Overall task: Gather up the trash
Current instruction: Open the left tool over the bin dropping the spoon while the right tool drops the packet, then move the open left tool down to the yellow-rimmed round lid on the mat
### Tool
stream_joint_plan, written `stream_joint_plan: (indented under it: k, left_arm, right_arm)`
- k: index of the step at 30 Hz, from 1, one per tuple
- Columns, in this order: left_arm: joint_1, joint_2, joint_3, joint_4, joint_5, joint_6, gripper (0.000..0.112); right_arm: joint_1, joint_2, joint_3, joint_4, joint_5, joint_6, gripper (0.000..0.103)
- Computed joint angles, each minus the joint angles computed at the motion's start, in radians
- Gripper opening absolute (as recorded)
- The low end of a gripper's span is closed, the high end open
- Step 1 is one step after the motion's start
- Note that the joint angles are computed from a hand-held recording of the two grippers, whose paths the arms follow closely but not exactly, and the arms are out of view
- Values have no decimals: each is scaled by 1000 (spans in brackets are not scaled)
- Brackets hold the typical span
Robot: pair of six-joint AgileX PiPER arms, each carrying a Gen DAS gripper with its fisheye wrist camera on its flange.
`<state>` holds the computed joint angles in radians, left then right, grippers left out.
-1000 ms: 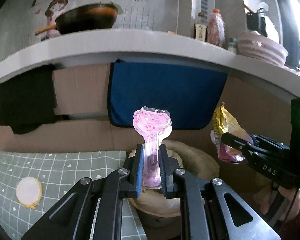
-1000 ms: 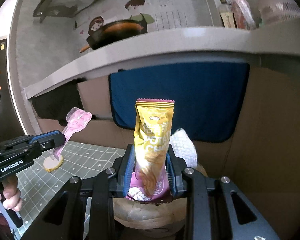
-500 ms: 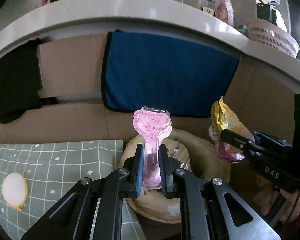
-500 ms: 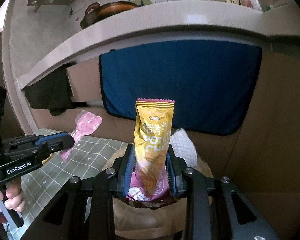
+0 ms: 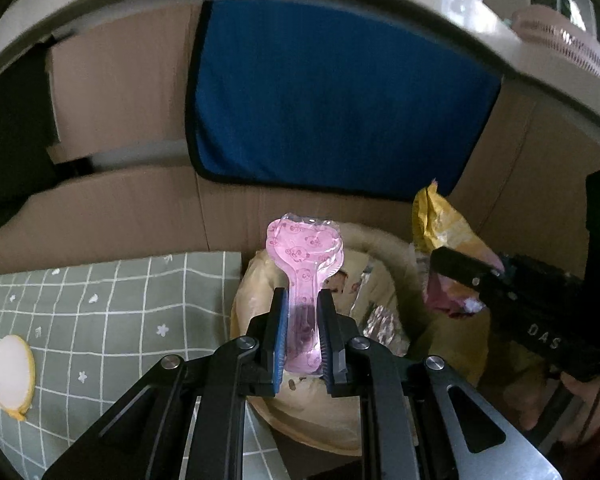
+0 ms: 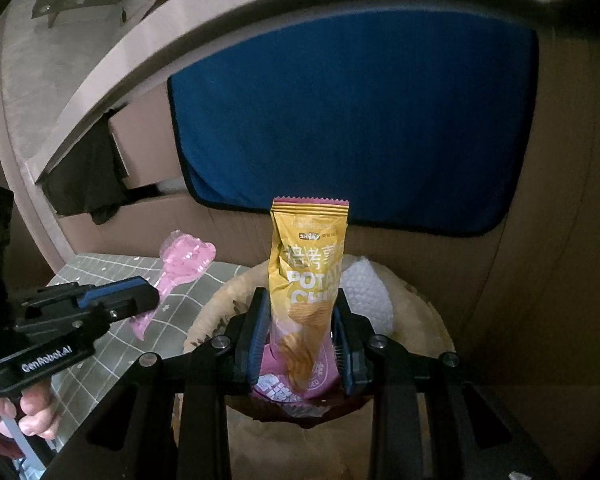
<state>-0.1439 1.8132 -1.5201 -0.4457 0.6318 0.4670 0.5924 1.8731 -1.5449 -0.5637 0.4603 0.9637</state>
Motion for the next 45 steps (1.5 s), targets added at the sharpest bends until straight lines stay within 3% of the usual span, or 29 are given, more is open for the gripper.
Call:
stream_joint_plan:
  k: [8,14,34,36,38,39,40,45]
  left_arm:
    - [-12,63,-41,43,19,-39,15]
    - [7,127,-112,8,92,-33,15]
    - [27,213,-231,-72,191,-21,15]
    - [43,245,-272,-136,245,22,20]
    - [71,288,-339,-210,343,46,49]
    - [85,297,-355,-243,370,50,51]
    - [96,298,-364,-262,386,46,51]
    - [167,216,-328,-281,370,60,51]
  right_arm:
    - [-28,39,-35,111,3,-102,29]
    - [-35,79,-82,151,16,-137,29]
    - [-65,115,-106,249,7,-213,31]
    - [-66,110,-94,233,-4,-178,32]
    - [-80,100,-74,282,-26,-178,45]
    - [-88,93,-65,319,-34,-190,55]
    - [-91,87,-57,330,-36,-180,58]
    - [-64,50,-37,210,-11,-30,58]
